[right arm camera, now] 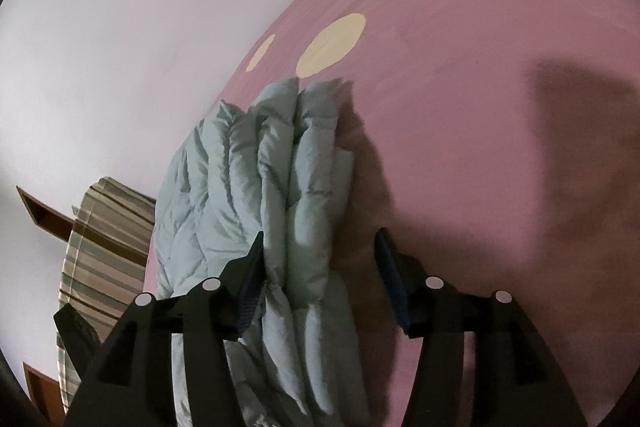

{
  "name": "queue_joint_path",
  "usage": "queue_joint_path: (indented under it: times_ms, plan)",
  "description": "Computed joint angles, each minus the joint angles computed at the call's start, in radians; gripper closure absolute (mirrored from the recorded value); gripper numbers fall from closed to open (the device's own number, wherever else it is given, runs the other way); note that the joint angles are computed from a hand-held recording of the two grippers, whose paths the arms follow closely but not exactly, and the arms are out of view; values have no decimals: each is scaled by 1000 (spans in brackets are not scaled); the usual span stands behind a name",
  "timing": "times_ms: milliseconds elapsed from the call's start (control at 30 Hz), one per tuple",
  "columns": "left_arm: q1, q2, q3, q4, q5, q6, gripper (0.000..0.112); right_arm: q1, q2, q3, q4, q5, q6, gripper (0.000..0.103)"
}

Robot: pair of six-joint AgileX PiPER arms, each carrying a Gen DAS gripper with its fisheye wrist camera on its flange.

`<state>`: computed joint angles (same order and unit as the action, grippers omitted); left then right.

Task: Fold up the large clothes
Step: 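Open the right gripper and withdraw both grippers from the folded jacket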

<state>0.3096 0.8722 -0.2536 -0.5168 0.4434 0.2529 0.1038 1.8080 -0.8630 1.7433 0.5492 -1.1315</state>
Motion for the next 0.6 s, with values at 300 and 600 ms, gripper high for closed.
queue_joint_path:
  times_ms: [300, 600]
  plan:
    - [-65, 0, -3, 118, -17, -136, 33, 2, -22, -5, -82, -51, 72, 50]
    - [-96, -13, -18, 199, 3, -233, 31, 13, -123, 31, -208, -162, 193, 50]
